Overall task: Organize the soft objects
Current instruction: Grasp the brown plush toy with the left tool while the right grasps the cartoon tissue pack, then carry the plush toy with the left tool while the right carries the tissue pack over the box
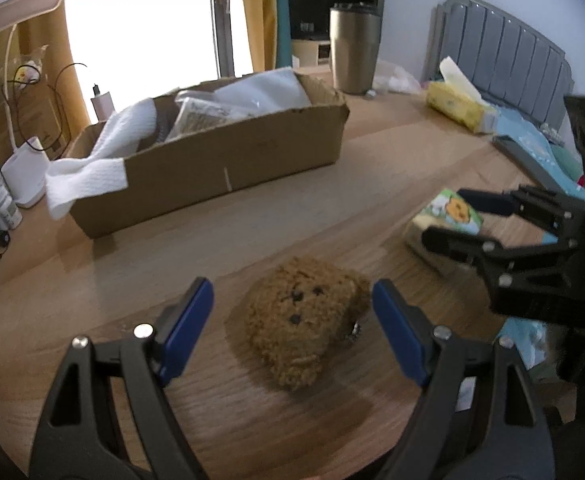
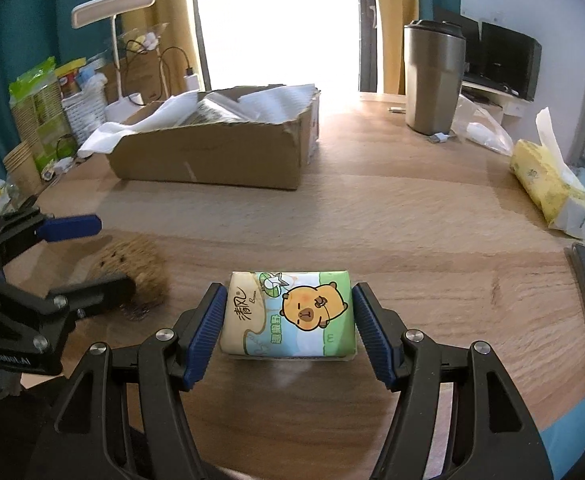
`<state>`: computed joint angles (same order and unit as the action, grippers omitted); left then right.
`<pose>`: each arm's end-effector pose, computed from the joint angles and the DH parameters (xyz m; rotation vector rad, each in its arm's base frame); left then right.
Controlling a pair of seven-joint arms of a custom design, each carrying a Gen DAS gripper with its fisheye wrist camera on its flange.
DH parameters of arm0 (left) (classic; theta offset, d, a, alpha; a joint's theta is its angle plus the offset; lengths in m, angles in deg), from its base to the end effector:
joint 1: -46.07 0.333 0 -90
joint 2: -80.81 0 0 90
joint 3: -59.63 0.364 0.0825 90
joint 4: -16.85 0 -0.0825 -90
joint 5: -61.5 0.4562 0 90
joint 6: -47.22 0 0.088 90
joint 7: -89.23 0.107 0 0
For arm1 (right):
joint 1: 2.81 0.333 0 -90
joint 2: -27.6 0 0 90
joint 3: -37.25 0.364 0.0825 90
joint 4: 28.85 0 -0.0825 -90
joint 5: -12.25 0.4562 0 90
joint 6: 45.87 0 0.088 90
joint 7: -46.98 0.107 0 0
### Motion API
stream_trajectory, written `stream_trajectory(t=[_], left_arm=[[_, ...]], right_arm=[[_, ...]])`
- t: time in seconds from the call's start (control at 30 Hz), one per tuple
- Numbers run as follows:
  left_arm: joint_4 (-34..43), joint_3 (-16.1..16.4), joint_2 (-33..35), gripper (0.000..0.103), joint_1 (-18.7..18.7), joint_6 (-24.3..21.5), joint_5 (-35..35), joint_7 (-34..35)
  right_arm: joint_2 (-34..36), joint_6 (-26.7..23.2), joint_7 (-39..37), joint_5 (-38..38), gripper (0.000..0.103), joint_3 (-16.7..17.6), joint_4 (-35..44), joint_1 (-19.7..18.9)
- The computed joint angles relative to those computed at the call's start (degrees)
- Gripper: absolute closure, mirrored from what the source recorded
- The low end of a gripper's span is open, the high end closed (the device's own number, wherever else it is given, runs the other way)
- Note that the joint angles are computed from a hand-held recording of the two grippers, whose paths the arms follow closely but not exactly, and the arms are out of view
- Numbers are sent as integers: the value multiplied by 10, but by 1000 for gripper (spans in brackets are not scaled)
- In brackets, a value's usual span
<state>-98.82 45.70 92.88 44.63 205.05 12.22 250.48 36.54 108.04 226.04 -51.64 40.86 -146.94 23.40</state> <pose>0.6740 -0.1457 0.4004 -1.0542 2.4820 -0.9539 0.5659 0.3561 0.4014 -1.6431 1.8528 -0.7326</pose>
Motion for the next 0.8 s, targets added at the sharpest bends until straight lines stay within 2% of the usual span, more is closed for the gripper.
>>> stream_trajectory(t=[0.23, 0.27, 0.33, 0.43, 0.6, 0.8], left_arm=[[8, 3, 12, 22, -5, -6, 38, -24], [9, 3, 13, 26, -5, -10, 44, -28], [12, 5, 16, 44, -5, -23, 59, -38], [16, 2, 16, 49, 2, -43, 56, -34], [18, 2, 13, 54, 8, -63, 42, -19], [23, 1, 6, 54, 15, -70, -4, 15]], right_arm=[[2, 6, -6, 5, 36, -4, 3, -6], [3, 6, -7, 6, 36, -4, 4, -6], [5, 6, -10, 8, 36, -5, 7, -7], [7, 6, -14, 12, 36, -5, 10, -6], [11, 3, -25, 17, 36, -7, 19, -5], [16, -4, -44, 25, 36, -8, 33, -2]])
